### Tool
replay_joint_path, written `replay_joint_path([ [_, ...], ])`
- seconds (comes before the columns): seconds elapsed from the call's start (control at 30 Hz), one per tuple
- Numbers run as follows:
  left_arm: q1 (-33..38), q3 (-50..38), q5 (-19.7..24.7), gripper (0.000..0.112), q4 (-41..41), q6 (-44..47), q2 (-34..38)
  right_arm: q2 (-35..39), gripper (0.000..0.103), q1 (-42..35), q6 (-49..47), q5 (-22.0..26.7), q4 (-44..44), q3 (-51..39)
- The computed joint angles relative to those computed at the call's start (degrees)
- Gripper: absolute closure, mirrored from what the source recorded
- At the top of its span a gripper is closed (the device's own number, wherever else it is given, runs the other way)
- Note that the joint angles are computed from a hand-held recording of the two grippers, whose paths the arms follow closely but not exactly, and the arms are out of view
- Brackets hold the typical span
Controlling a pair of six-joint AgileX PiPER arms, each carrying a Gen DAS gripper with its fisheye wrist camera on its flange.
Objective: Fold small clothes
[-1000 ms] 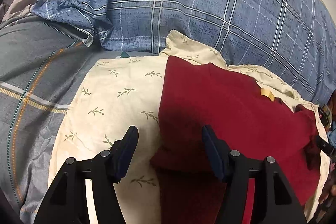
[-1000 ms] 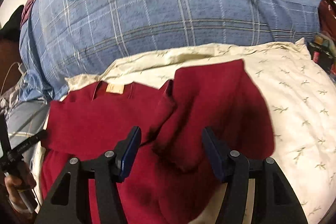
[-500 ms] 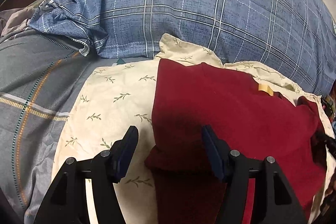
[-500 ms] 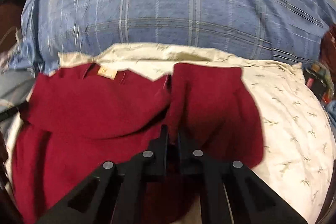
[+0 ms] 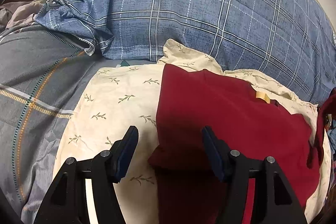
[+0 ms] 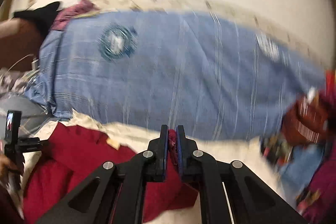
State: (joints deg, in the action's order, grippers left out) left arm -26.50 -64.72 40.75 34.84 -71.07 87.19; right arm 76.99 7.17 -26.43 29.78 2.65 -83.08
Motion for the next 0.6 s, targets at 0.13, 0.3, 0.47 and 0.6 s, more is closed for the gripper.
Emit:
replay_joint_path([
  [0.13,0.4,0.9,-0.3,0.05,-0.1,-0.5,-1.3,1.2,0.096,6.5,-8.7,6.3,5.0,-5.5],
  [0.3,1.4,2.5,-1.7,0.05,-0.2,-1.6,-3.5,9.5,0.096,15.7,-15.2,15.1,10.3,-14.0],
  [0.47,2.6,3.5,-3.2,0.05,-1.0,-1.1,-4.4,25.6,0.086,18.4,-13.5,25.6,19.4,-27.0],
  [0.6,4.5,4.1,-5.5,0.05,-2.8,1.0,-5.0,28.8,0.05,17.9,-9.1,23.0,22.0,-26.5],
])
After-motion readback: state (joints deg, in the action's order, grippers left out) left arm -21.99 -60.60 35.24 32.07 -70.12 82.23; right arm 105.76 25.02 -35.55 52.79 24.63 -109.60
